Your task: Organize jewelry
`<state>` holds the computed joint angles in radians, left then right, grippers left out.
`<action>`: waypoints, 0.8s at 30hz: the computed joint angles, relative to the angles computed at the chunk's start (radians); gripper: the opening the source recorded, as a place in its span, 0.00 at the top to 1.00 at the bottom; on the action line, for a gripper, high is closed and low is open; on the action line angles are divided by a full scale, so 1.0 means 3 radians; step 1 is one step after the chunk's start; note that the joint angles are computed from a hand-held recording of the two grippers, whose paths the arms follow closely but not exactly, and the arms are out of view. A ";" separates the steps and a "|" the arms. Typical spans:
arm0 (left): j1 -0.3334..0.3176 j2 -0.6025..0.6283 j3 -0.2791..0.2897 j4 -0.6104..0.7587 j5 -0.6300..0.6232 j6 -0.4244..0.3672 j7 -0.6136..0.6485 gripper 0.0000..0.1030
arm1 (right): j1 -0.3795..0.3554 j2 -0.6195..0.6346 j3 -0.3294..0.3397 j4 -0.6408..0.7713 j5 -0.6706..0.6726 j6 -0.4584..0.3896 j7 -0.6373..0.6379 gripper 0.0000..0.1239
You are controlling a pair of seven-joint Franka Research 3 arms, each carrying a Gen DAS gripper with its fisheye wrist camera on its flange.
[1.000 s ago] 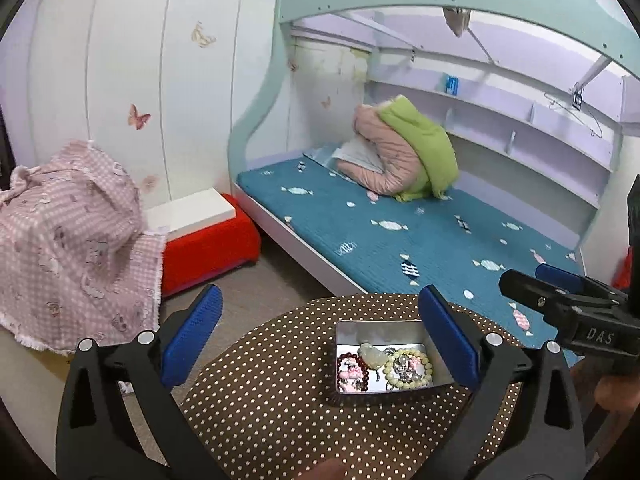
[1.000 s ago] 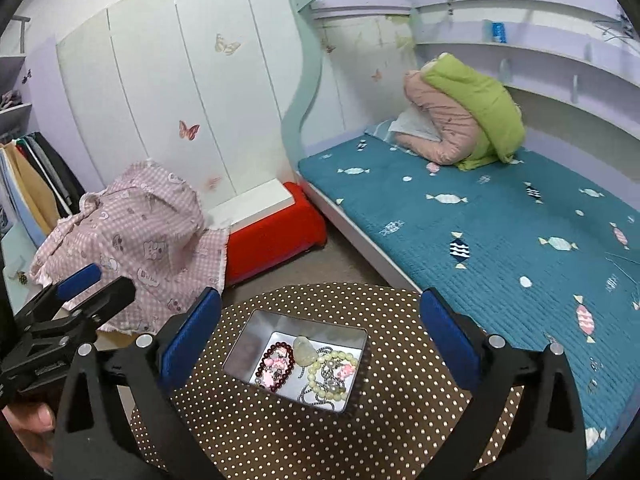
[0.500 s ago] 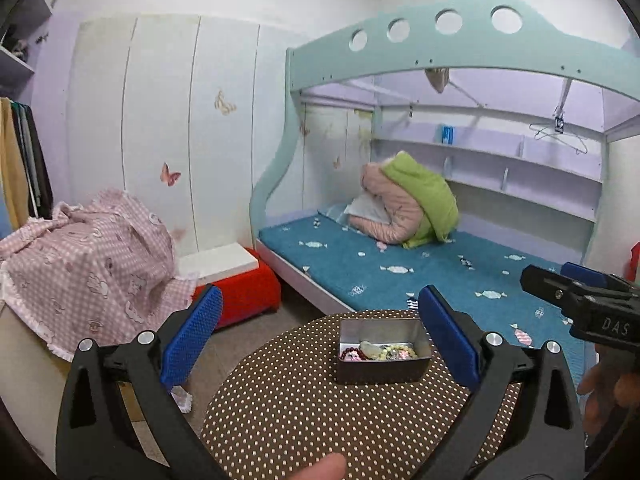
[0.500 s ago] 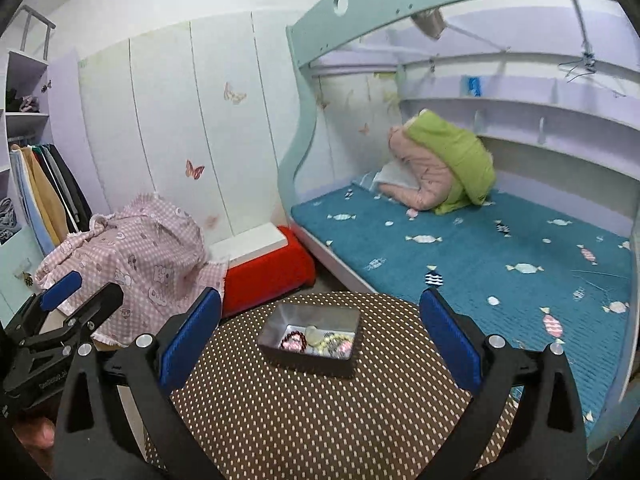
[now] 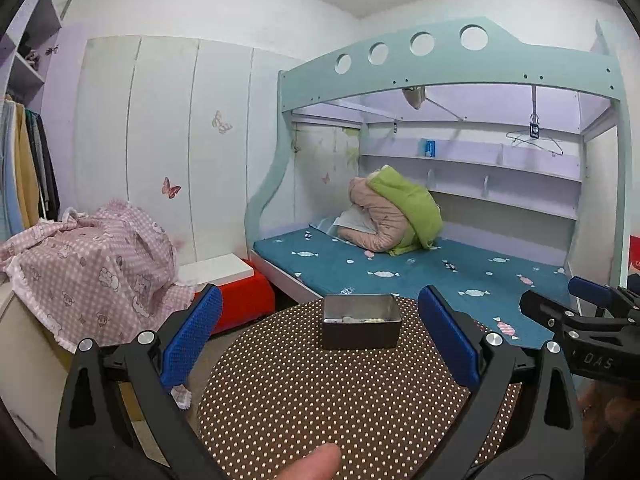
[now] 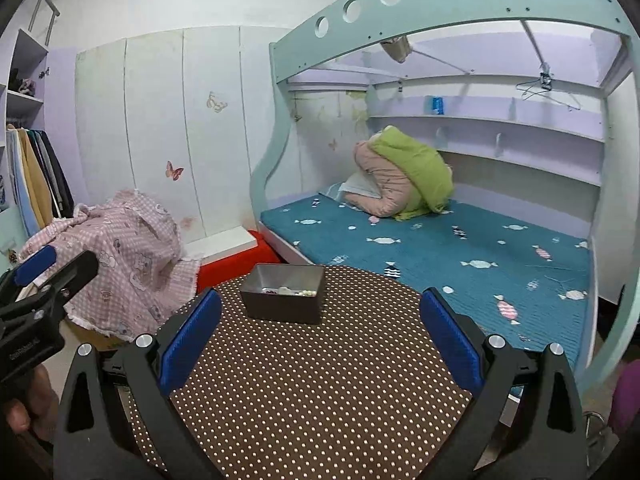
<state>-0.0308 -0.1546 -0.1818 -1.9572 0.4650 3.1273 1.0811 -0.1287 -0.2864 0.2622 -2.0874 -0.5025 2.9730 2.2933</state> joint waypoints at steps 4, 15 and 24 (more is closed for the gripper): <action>0.0142 -0.0206 -0.0071 -0.0259 0.0104 0.0086 -0.0138 0.05 | -0.0193 -0.0117 0.0209 -0.0093 -0.0238 0.0012 0.0288 0.23; 0.0077 -0.0405 0.0068 -0.0577 -0.0106 0.0088 -0.0019 0.05 | -0.0345 -0.0208 0.0418 -0.0142 -0.0532 -0.0006 0.0638 0.23; 0.0104 -0.0416 0.0060 -0.0585 -0.0190 0.0039 0.0023 0.05 | -0.0378 -0.0276 0.0479 -0.0165 -0.0685 -0.0027 0.0777 0.23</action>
<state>0.0003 -0.2794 -0.1637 -2.1325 0.4079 3.1391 1.0880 -0.2422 -0.3693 0.4058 -2.1370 -0.7081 2.9649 2.5263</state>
